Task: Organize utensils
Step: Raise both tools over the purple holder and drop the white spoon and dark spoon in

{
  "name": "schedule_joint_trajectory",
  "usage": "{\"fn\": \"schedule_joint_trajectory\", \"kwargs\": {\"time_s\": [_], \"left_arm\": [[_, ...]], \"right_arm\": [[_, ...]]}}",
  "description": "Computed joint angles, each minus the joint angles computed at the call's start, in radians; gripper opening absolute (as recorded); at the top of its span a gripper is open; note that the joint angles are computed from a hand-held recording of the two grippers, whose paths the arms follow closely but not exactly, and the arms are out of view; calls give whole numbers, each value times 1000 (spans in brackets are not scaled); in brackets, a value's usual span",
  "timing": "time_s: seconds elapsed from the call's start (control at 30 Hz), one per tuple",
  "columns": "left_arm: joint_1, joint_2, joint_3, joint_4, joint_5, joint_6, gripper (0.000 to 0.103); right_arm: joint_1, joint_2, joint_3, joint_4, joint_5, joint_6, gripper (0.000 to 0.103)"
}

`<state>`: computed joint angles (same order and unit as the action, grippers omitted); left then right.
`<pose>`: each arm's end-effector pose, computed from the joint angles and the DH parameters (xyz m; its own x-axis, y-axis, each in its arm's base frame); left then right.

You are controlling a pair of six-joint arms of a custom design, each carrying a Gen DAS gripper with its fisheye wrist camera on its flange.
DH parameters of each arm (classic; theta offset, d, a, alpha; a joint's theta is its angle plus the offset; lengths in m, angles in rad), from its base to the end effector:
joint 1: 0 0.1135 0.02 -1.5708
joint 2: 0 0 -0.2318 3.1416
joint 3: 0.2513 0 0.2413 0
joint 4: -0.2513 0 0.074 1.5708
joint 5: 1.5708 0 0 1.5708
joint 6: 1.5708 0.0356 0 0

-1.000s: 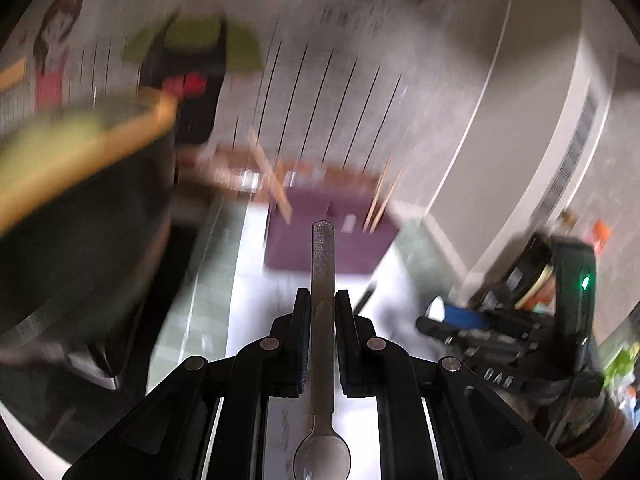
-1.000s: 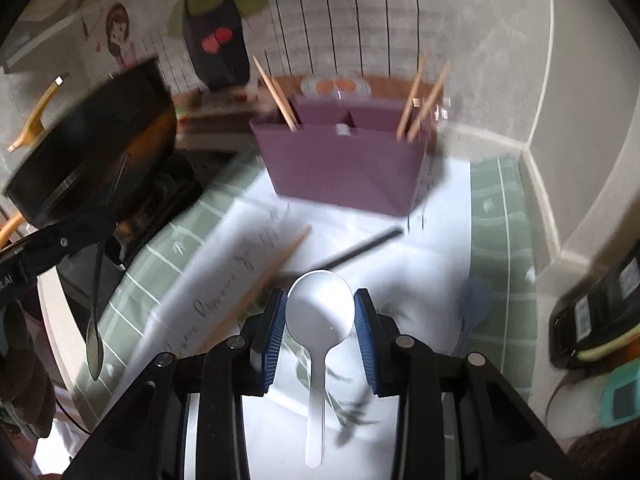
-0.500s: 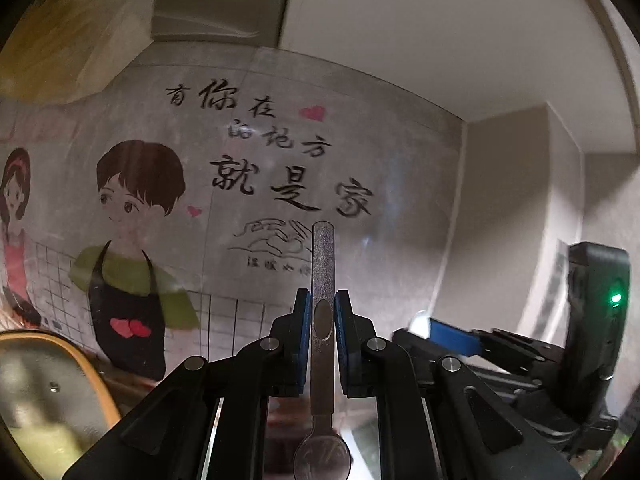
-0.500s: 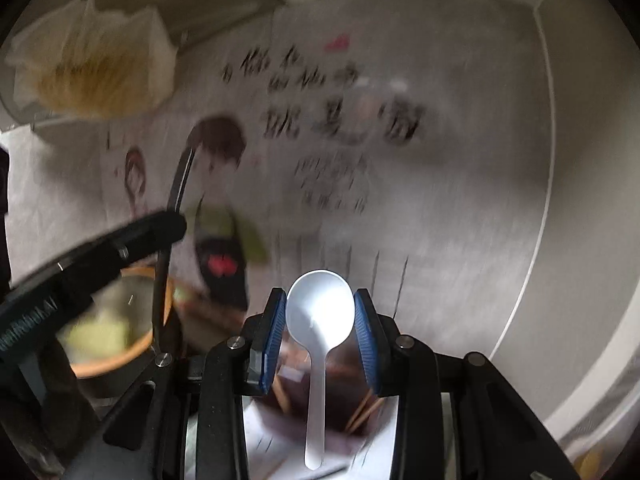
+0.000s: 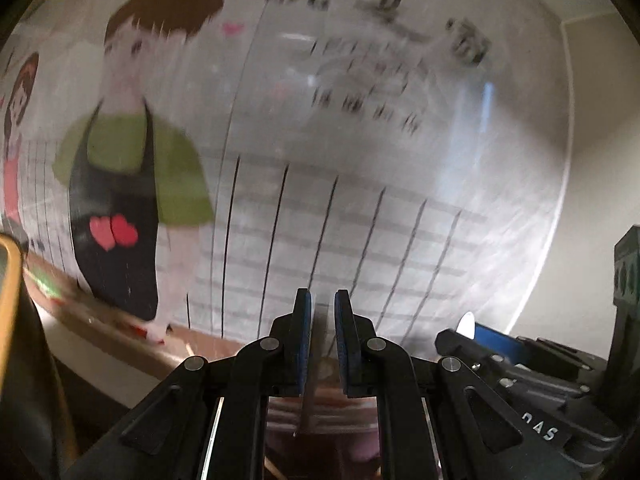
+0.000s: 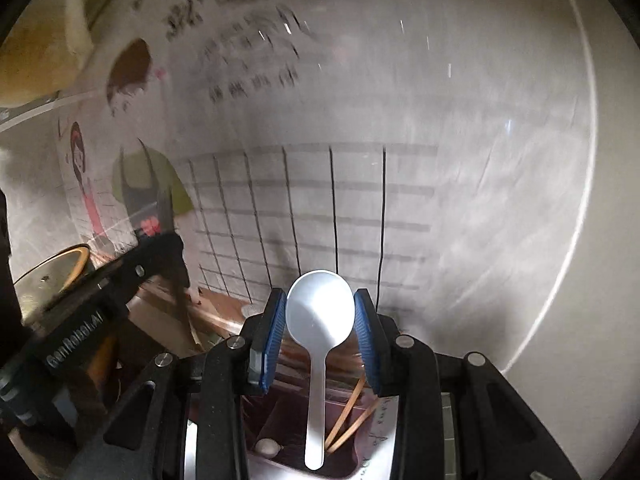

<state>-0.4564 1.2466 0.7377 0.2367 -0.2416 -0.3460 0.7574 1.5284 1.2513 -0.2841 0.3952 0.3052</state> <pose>0.2587 -0.1176 0.2426 -0.3020 -0.2186 -0.9279 0.1261 0.9556 -0.2661 0.2578 0.2249 0.2820 -0.4882 -0.0799 -0.8691 -0.2627 0.9631 0.0590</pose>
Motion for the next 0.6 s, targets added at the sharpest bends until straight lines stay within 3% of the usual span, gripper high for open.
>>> {"fn": "schedule_joint_trajectory", "kwargs": {"time_s": [0.27,0.4,0.53,0.6], "left_arm": [[54,105,-81,69,73,-69,12],[59,77,-118,10,98,-108,13],[29,9,-155,-79,69,-118,14],[2,-51,-167,-147,43,-116,15]], "right_arm": [[-46,151,-49,109,-90,25,33],[-21,185,-98,118,-99,47,33],[-12,165,-140,99,-102,87,50],[4,128,-164,84,-68,98,50]]}}
